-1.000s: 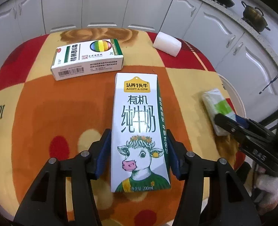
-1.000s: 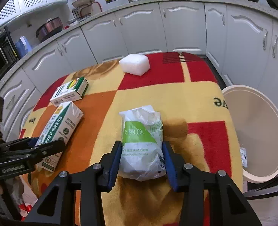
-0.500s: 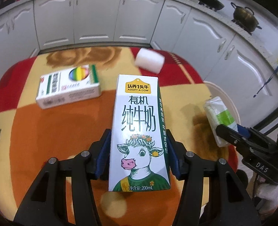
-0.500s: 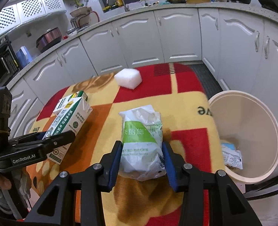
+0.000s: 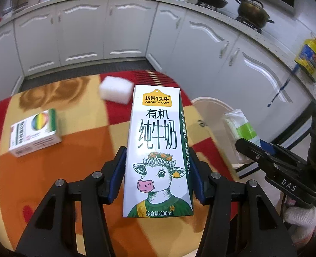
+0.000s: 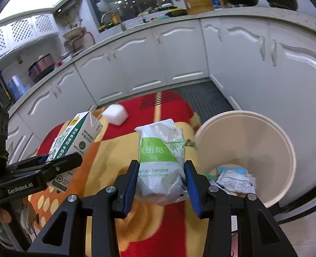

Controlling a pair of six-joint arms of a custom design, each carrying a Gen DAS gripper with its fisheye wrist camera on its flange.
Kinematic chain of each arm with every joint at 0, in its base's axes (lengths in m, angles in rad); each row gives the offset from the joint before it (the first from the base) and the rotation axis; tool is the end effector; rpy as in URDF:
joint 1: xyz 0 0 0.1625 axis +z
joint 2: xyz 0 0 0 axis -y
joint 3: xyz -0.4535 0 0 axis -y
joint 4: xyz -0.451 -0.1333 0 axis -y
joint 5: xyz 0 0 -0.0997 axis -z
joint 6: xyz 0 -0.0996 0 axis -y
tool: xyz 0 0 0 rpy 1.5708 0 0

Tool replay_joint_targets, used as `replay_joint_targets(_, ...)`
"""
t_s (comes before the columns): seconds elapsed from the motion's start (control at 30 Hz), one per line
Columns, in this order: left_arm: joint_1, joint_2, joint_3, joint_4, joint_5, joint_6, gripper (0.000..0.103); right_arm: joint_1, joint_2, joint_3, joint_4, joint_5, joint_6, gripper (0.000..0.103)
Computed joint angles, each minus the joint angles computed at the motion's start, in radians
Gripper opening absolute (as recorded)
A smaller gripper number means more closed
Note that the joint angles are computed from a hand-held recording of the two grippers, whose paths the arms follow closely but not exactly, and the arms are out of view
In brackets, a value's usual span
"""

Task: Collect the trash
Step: 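Carry the carton and tissue pack over the bin and open both tools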

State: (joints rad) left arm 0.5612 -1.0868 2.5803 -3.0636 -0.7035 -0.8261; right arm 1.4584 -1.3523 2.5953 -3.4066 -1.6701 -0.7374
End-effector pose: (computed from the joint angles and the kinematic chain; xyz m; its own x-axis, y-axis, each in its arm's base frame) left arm -0.1811 -0.3610 0.0498 -0.8555 -0.0200 -0.5174 0.3210 0.7636 -0.5603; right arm 0.0799 -0.3930 0.1517 -0.7899 -0.4308 0.4365 -0.5918 0.7221 -0.3583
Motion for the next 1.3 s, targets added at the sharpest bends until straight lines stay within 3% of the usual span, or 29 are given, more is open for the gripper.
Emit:
replay_joint_targets(0.23,0.006,0.078,-0.065,-0.054,-0.025,0.082,0.053,-0.048,-0.054,-0.006,0.009,0.013,0.015,0.041)
replay_joint_targets(0.53,0.061,0.187,-0.177,-0.095,-0.106,0.195,0.053,-0.118,-0.076,-0.030,0.016,0.016,0.037,0.041)
replay_joint_targets(0.9,0.124,0.303,-0.319,-0.074,-0.201,0.277,0.053,-0.203,-0.041,-0.082,0.037,0.004,0.058,0.041)
replay_joint_targets(1.3,0.179,0.369,-0.417,-0.040,-0.265,0.294,0.053,-0.234,0.002,-0.132,0.048,-0.012,0.084,0.041)
